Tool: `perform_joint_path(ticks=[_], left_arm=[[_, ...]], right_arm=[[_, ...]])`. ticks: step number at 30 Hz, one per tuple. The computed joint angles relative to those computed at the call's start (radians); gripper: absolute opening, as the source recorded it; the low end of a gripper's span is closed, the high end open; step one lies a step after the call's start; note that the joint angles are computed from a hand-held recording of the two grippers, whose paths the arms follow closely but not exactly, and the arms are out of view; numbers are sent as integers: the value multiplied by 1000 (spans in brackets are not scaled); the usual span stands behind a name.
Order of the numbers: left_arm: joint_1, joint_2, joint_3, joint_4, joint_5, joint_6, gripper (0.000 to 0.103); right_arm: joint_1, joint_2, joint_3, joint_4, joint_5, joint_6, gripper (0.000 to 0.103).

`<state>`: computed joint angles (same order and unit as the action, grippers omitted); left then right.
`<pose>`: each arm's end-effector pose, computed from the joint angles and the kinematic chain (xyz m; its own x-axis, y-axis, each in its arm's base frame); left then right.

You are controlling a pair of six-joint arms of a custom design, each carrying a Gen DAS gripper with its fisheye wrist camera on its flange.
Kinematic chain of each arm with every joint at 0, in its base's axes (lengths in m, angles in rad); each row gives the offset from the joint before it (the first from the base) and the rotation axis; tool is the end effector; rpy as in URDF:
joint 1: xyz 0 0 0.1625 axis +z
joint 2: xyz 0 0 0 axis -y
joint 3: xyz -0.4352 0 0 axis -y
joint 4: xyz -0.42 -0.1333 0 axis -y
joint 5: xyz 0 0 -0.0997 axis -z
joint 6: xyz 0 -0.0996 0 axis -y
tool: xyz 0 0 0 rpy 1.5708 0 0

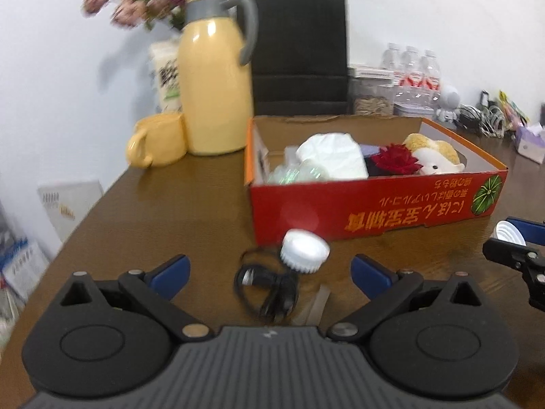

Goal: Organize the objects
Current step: 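Grasp the small white cap by the cable with the left gripper while the right holds its cap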

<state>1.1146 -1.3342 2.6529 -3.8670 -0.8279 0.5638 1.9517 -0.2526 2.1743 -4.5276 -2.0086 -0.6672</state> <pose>0.0377 -0.3787 0.2205 -0.6361 0.1169 -0.7627 0.6936 0.5199 -0.4987 0.2353 -0.3426 -0.0835 -0.6495 -0.2919 0.7021 -0.7532 0.3733 -0.5416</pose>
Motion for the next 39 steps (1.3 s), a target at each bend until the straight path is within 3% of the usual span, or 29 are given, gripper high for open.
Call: perform_joint_path(ticks=[6,12,14,17,20,24,28,32,35,39], left_arm=[[2,115,-53,-70,-14,111,87],[32,149,-74,-102,-43,107,65],[47,144,-76,-137,-68,95,48],[65,127,-89,-134,-76,64,30],[87,97,-105,-28,-83,18,14],[104,36,-82,94,-194,10,9],[84,16,-42,181,-245,40,9],[66,36,-16,108,-262,43,9],[61,76,-35,3,-201,10,9],[75,121,-99,-5,-94,-32,9]], right_arm=[[-4,-3,5,0,7,7,39],[-11,-10,12,9,20,21,39],[-14,-13,15,12,26,23,39],[-17,-15,16,17,30,26,39],[-17,-16,16,21,32,29,39],[-17,-14,15,20,32,30,39],[-18,-16,16,22,31,33,39],[-18,-17,17,20,32,32,39],[-18,-17,17,20,32,32,39],[-18,-16,17,20,31,32,39]])
